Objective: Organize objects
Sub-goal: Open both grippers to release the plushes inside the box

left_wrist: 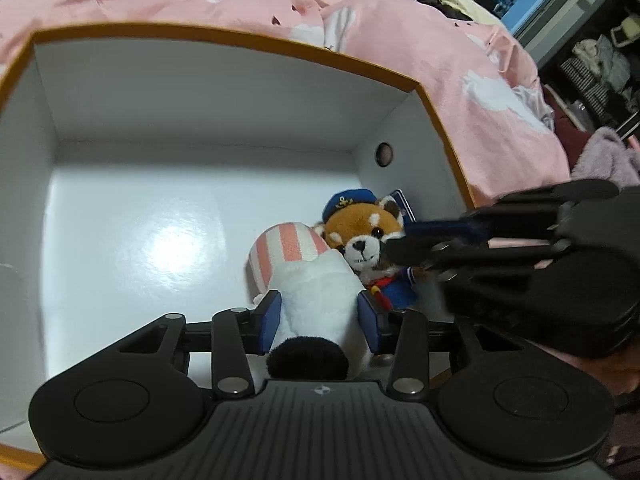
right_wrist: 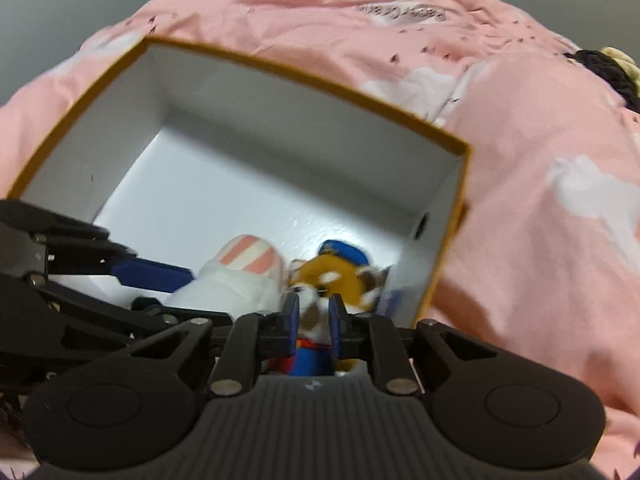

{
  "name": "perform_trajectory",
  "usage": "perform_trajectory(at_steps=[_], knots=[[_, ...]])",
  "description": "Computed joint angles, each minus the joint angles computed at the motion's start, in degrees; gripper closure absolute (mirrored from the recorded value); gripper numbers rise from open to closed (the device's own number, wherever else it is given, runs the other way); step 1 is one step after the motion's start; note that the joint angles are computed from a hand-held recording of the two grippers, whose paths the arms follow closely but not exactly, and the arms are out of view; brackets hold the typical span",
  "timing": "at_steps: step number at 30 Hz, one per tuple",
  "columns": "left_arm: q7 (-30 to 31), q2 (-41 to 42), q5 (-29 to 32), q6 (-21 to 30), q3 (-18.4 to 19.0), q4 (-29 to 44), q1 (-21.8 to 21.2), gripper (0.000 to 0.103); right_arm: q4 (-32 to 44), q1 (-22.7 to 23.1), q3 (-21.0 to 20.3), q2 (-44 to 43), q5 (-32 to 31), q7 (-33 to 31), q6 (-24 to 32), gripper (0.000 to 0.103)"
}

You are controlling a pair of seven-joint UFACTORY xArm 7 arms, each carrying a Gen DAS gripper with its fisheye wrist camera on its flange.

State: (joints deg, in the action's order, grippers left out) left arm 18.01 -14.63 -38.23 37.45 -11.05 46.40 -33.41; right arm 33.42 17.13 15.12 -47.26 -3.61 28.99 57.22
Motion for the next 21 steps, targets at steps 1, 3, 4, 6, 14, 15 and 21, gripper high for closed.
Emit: perform_trajectory(at_steps=[1,3,4,6,14,15,21], knots=[[0.6,0.4,-1.0,0.0,0.3,0.1,-0.3,0.056,-0.1,0.0,-0.5,0.0,0.3,-0.1,0.6,0.094],[1.0,0.6,-1.4,-0.3,0.1,0.1,-0.3,0.056,-0.9,0.0,-1.8,-0.6,1.7,0.2,1.4,0.096],[0.6,0.8,-0.7,-0.5,-0.3,0.3,-0.3,0.056,-1.4,0.2,-2.2,-1.0,2.4,0.2,1.2,0.096],[-0.6,0.5,1.0,-1.3,-1.1,0.1,-0.2,0.056,-2.1,0.0,-2.1,-1.9,2.5,0.2,1.2,0.099],[-9.0,-4.5,8.8,-8.0,-3.4,-4.5,-1.2,0.052,-3.2,0.2,-0.3,-6.2,2.8,2.6,1.7,0.093],[-10.2,-5.5,10.0,-8.9,-3.6,-5.2,-1.4,0.051,-3.4,0.4,0.2,-7.3,2.9,3.3,1.9,0.092],[-20.2,-13.5,20.5,-14.0,-5.8,-9.9,-1.0,0.050,-4.3,1.1,3.3,-16.2,2.7,8.7,3.5,0.066]])
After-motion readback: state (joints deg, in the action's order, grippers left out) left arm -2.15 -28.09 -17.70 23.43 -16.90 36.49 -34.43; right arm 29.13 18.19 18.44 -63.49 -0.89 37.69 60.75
